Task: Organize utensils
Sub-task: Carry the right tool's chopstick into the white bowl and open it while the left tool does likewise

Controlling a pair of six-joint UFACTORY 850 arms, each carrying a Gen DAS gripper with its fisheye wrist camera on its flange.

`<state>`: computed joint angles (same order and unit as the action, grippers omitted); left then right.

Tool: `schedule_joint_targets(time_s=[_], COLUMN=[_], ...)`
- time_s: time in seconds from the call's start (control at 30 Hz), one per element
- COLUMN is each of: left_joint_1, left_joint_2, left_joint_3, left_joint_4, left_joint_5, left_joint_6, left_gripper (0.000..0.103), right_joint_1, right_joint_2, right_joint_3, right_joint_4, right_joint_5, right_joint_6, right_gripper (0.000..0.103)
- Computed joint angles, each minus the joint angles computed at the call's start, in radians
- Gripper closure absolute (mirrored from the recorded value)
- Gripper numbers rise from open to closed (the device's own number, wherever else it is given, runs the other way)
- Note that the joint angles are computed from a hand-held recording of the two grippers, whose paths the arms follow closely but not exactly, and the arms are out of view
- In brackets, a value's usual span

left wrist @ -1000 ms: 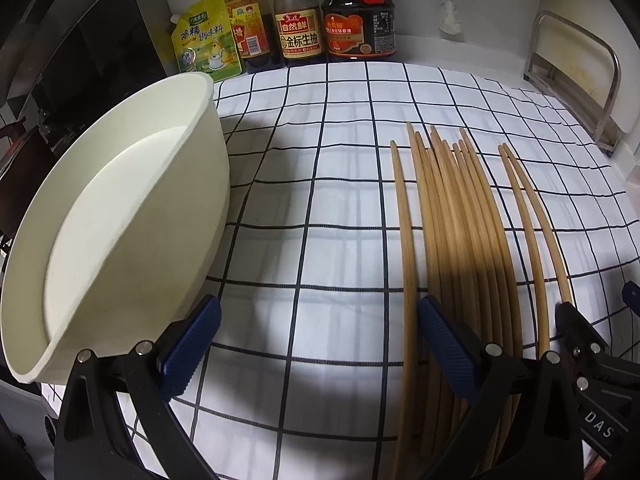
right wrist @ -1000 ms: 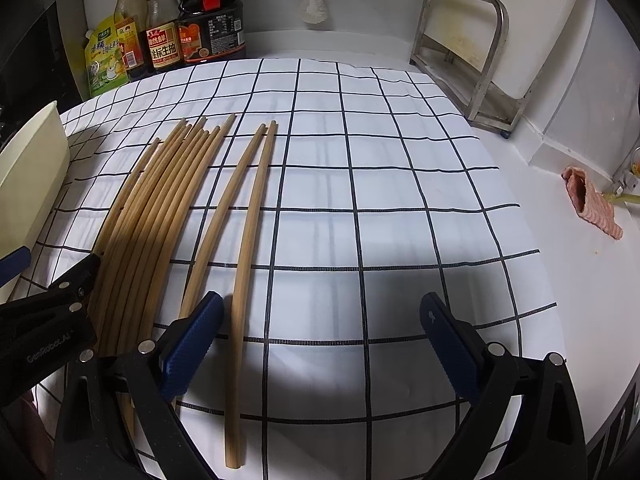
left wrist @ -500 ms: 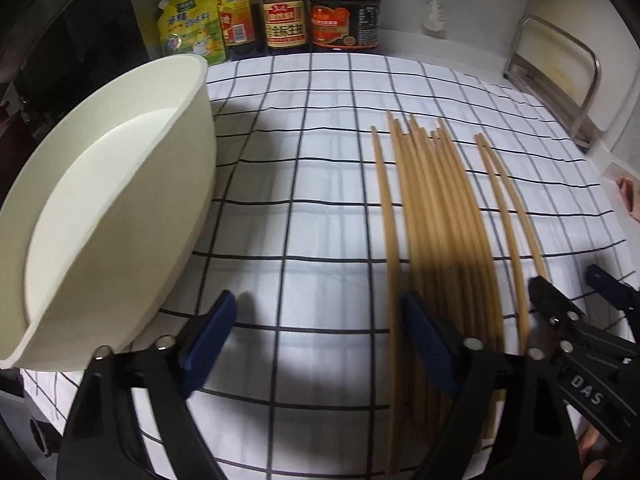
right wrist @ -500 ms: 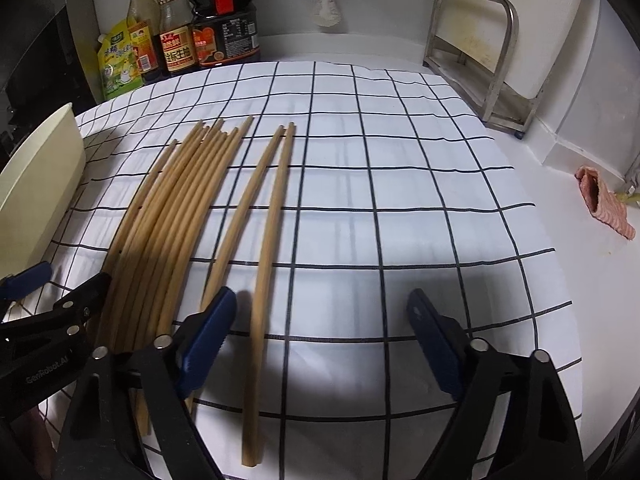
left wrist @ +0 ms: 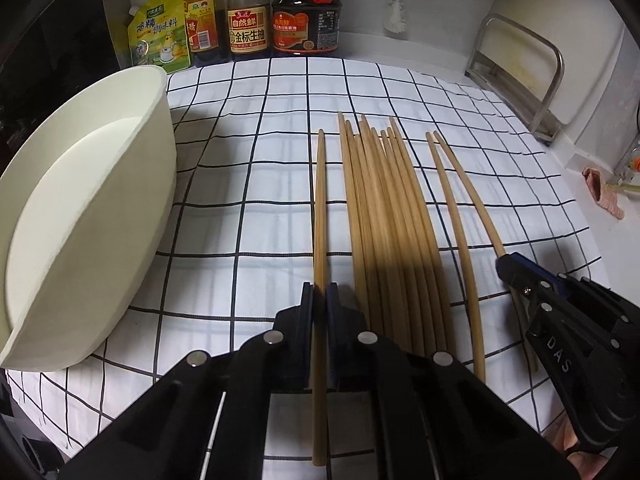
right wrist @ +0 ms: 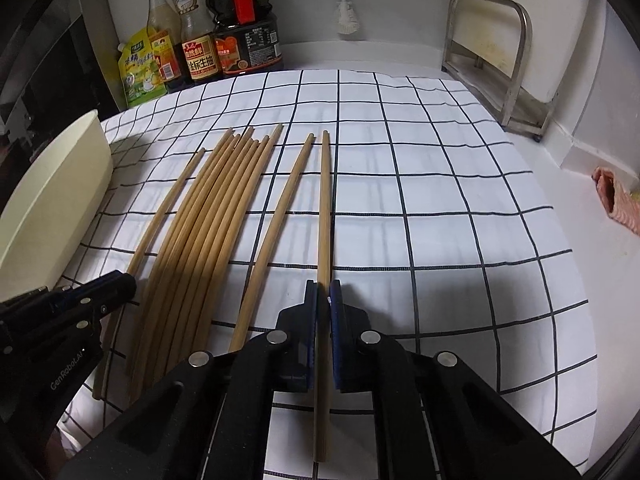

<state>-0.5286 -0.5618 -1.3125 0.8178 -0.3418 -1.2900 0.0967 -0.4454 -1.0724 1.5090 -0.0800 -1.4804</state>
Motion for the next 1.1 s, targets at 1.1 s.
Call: schedule_joint_targets(time_s=[1.1], left_joint_1=[0.366], left_joint_2=[0.321], left_joint_3=[0.272], left_joint_4=[0.352], left_joint_5=[0.147], left_joint_6=[-0.263], left_gripper=[0.096], right_joint_1=[0.343], right_joint_2=[-0.167], right_joint_3=[-0.433], right_joint_4=[-0.602], right_joint_5=[-0.211], right_joint_6=[0.683], right_gripper=[0.097])
